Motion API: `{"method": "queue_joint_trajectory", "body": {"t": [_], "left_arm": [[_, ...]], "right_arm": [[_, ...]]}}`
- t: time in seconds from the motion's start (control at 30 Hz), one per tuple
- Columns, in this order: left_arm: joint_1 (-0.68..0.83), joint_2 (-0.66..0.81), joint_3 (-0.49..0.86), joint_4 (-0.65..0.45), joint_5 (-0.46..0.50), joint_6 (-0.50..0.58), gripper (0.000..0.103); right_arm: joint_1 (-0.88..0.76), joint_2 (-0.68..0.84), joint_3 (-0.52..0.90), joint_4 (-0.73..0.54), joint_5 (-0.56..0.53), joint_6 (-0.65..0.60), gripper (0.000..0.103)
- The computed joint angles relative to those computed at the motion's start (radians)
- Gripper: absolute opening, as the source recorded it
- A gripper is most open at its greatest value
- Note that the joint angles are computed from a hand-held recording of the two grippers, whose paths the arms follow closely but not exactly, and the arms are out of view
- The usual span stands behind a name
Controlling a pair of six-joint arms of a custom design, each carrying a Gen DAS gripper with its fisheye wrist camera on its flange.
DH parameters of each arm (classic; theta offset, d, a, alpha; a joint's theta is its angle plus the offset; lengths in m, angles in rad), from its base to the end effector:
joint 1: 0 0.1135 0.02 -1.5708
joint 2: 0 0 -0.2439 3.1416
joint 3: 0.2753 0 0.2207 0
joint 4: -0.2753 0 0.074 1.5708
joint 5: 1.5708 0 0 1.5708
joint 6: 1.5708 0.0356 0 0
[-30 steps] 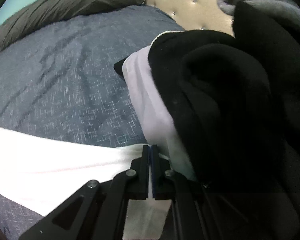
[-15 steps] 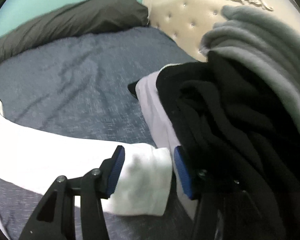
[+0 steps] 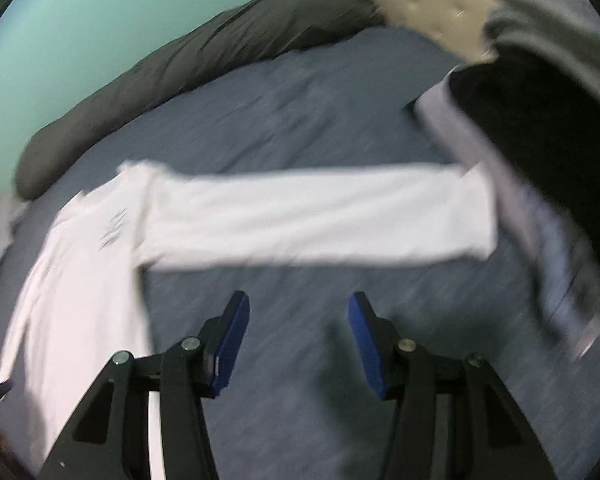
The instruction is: Fold clothes
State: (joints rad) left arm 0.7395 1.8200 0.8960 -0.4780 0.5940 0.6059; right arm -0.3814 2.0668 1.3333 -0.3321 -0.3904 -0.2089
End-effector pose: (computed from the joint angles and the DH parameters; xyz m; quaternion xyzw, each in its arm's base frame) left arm 0.2154 0.1695 0.1145 -0.0390 0.9523 -0.1779 0.2448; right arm 0.3631 -0.1310 0.1368 0.0335 0.9505 0.1084 0.2892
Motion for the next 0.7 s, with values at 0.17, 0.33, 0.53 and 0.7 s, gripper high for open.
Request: {"method": "queue_joint_trajectory", "body": {"t": [0.17,0.33,0.53,0.7], "left_arm": [[0.137,0.074,0.072,-0.146,-0.063,0.142,0.061],[0.215,0.134,0.081,-0.183,-0.142,0.246,0.061],[0.281,0.147,0.068,-0.210,-0.172,0.320,0.061],[0.323,0.103,0.039,-0.235,-0.167,0.374,0.061]], "right_arm": [[0.021,-0.149,-0.243,-0.025,-0.043,-0.072,0.054],[0.011,-0.201,-0.359,-0.102,-0.081,-0.107,0.054],[-0.026,-0.302,-0.492,-0.193,-0.059,-0.217,0.056],[-0.084,-0.379,-0.585,-0.222,-0.066,-0.276,0.057]]}}
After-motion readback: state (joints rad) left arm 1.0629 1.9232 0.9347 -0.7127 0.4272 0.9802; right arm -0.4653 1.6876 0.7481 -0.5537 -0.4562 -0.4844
